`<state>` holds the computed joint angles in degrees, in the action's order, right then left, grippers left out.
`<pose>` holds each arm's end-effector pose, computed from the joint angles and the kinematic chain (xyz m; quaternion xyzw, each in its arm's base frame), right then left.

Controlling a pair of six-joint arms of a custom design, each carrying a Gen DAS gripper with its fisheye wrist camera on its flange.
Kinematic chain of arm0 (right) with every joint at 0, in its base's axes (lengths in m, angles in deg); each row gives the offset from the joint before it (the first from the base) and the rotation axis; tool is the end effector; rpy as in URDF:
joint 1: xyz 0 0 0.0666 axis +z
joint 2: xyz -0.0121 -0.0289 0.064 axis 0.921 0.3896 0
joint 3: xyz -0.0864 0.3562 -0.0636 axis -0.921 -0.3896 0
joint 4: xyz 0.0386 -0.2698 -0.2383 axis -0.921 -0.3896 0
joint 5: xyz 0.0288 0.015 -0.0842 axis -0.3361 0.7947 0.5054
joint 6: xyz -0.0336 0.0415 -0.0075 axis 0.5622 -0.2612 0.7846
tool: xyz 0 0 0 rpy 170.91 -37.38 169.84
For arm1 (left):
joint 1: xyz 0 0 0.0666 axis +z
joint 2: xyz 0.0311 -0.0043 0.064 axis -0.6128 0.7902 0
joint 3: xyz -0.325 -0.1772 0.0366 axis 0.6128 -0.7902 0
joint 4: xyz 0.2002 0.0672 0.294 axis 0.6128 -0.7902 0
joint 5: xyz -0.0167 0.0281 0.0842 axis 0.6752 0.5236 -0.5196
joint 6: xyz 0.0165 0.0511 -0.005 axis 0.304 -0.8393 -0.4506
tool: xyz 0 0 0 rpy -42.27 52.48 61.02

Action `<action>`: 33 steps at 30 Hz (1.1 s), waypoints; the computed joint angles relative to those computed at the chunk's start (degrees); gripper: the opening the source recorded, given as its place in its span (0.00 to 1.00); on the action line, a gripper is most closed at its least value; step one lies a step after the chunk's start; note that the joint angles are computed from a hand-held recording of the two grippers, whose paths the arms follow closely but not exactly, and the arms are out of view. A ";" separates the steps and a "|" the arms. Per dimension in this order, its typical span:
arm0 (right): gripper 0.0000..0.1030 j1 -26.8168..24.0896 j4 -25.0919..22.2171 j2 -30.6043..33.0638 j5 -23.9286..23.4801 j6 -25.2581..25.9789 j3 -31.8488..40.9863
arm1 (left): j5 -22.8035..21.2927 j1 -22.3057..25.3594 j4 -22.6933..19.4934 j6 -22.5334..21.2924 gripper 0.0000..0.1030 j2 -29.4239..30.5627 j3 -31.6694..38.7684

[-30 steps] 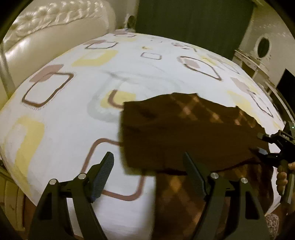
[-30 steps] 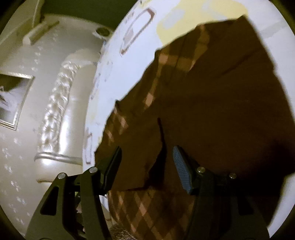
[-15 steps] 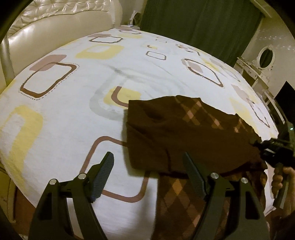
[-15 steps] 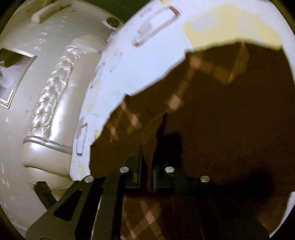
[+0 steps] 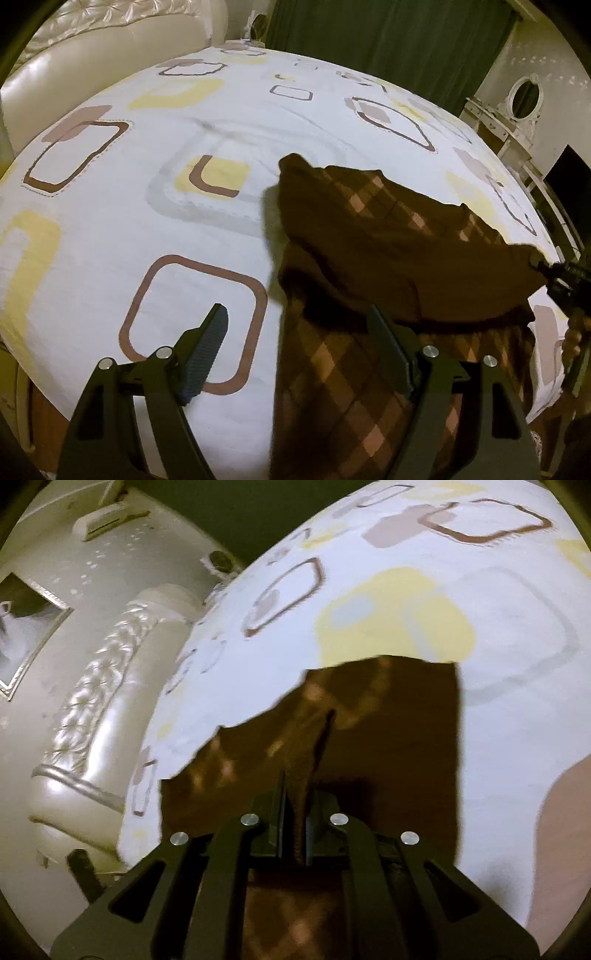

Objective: Fold small clothes

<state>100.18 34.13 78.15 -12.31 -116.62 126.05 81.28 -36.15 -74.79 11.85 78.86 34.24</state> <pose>0.2758 0.1704 0.4397 0.3241 0.8354 0.2782 0.3459 0.3880 -0.0033 0.4722 0.1625 0.9352 -0.1554 0.2734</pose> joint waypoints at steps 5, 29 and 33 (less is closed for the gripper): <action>0.07 -1.36 0.45 -2.15 0.62 -2.77 -5.04 | -1.69 -1.14 0.78 1.05 0.74 0.80 -0.30; 0.09 -2.02 6.62 -4.01 -1.25 -7.62 -11.07 | 3.18 0.17 7.87 2.00 0.10 5.79 -2.05; 0.07 -1.11 5.19 -3.99 1.26 -6.55 -9.74 | 2.25 0.87 8.67 3.01 0.10 4.81 -3.31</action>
